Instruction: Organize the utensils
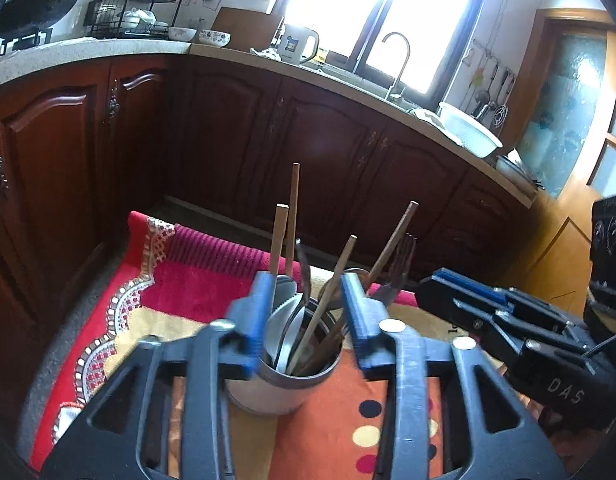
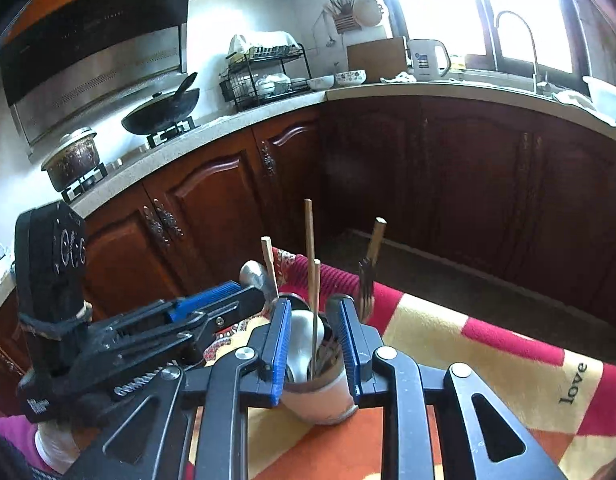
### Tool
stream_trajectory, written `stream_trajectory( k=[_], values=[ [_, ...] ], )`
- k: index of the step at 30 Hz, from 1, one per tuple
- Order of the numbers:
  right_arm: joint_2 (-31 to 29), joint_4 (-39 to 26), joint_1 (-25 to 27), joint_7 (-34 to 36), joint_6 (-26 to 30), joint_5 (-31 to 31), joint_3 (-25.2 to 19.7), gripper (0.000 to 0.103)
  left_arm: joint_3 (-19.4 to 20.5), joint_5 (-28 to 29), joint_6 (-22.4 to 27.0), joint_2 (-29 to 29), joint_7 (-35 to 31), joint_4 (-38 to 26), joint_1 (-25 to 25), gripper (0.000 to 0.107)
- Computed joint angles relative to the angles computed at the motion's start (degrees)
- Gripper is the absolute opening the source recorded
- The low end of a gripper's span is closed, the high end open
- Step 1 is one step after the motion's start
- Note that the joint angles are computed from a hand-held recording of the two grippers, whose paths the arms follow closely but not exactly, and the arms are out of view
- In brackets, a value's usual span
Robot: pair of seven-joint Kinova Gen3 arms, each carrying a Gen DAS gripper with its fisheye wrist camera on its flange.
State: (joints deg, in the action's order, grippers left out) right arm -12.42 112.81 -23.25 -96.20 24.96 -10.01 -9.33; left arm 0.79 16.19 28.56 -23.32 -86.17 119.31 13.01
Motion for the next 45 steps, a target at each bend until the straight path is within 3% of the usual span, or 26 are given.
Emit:
stream_trajectory(
  k=[3,6,9,12,18,23,30,39,45],
  values=[
    [-1.7,1.8,0.0,-0.7,-0.1,-0.9,0.1,0.023,3.0,-2.3,1.8,-1.4,2.3,-0.2,-2.3,0.047],
    [-3.2,3.5,0.3,-2.1,-0.2,-1.3,0.0,0.029,6.4,-5.3,3.8,-2.5,5.2,-0.5,-4.8,0.050],
    [-4.4,4.4,2.8,-6.0,-0.2,1.4,-3.2,0.033,10.1,-9.0,5.9,-3.6,8.3,-0.6,-7.1,0.050],
    [-5.0,3.9,6.9,-12.3,1.8,6.5,-8.5,0.035,11.1,-10.7,7.3,-4.8,10.2,-0.2,-7.3,0.050],
    [-5.8,3.5,8.9,-20.9,4.1,14.3,-14.0,0.042,14.7,-14.7,10.9,-7.6,14.6,0.0,-9.5,0.051],
    [-7.1,3.6,9.0,-25.9,5.0,18.0,-16.2,0.042,15.4,-16.1,13.8,-9.0,17.1,0.0,-10.1,0.051],
    [-7.8,3.9,7.8,-29.1,6.6,18.2,-15.5,0.042,16.9,-17.9,16.2,-11.7,19.7,0.1,-11.5,0.051],
    [-8.7,3.9,8.8,-34.2,8.6,20.7,-17.8,0.044,18.7,-19.2,17.9,-13.9,20.7,-0.7,-12.8,0.051],
    [-9.1,3.5,9.7,-36.8,10.1,23.5,-19.9,0.054,19.8,-19.5,18.7,-14.4,21.2,-1.2,-13.6,0.051]
  ],
)
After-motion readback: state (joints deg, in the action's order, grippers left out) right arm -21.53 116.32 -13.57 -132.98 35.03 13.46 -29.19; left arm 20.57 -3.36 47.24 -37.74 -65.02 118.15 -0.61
